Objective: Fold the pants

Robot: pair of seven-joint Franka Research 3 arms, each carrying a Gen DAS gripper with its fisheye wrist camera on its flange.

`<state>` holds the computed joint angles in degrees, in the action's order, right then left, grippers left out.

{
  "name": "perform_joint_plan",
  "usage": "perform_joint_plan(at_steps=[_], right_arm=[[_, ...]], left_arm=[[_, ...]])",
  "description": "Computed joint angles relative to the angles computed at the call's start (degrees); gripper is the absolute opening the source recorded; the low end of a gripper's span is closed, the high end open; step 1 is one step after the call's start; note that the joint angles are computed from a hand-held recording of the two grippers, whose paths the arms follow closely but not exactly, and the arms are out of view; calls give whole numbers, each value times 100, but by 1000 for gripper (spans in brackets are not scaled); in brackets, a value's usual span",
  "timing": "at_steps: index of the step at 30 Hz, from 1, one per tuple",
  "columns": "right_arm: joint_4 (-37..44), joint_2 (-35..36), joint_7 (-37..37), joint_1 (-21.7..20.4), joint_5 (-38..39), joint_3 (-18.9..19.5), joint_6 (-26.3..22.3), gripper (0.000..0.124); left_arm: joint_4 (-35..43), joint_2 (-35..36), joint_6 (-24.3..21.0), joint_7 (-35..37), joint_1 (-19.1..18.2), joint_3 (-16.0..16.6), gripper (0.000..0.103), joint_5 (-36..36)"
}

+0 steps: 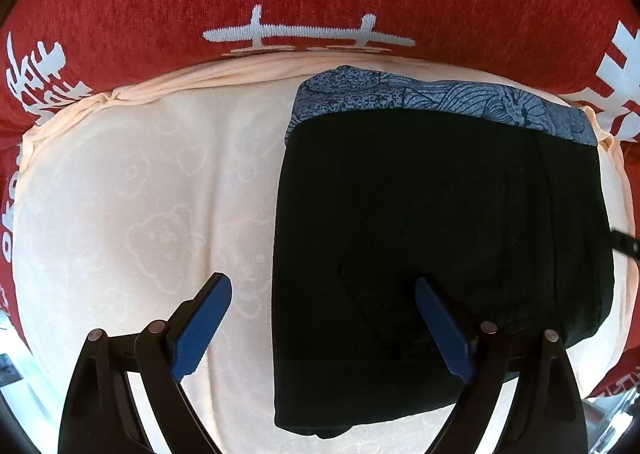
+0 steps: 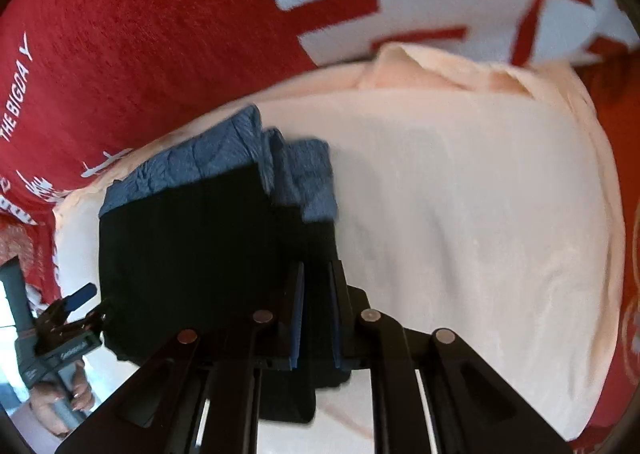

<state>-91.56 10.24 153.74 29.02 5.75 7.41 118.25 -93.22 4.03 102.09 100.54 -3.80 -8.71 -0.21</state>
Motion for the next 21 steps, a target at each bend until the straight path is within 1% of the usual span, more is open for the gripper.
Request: perform_joint_plan(at_steps=[2, 4, 7, 8, 10, 11, 14, 18, 21], right_arm=[[-233, -209, 208, 25, 69, 23, 34, 14], [-472, -391, 373, 30, 209, 68, 174, 14], [-561, -487, 508, 38, 322, 136, 184, 15], [-633, -559, 505, 36, 378, 153, 183, 21], [-578, -556, 514, 34, 405, 175, 136, 30], [-493, -542, 589, 54, 279, 184, 10, 32], [-404, -564, 807, 101, 23, 194, -76, 32], [-342, -606, 961, 133, -275, 209, 57, 36], [-379, -609, 756, 135, -237, 232, 397, 40]], left_arm=[[-8, -20, -10, 32, 3, 1, 94, 20], [32, -13, -57, -23, -22, -14, 94, 48], [-129, -86, 29, -97, -64, -36, 94, 84], [-67, -50, 3, -95, -71, -36, 94, 91], [-51, -41, -4, -81, -76, -35, 94, 99], [-31, -27, -15, -73, -78, -35, 94, 101], [-32, -16, 29, -86, -101, -42, 102, 245], [-28, -6, 15, -56, -71, -21, 102, 182], [-17, -2, 16, -42, -69, -23, 102, 204]])
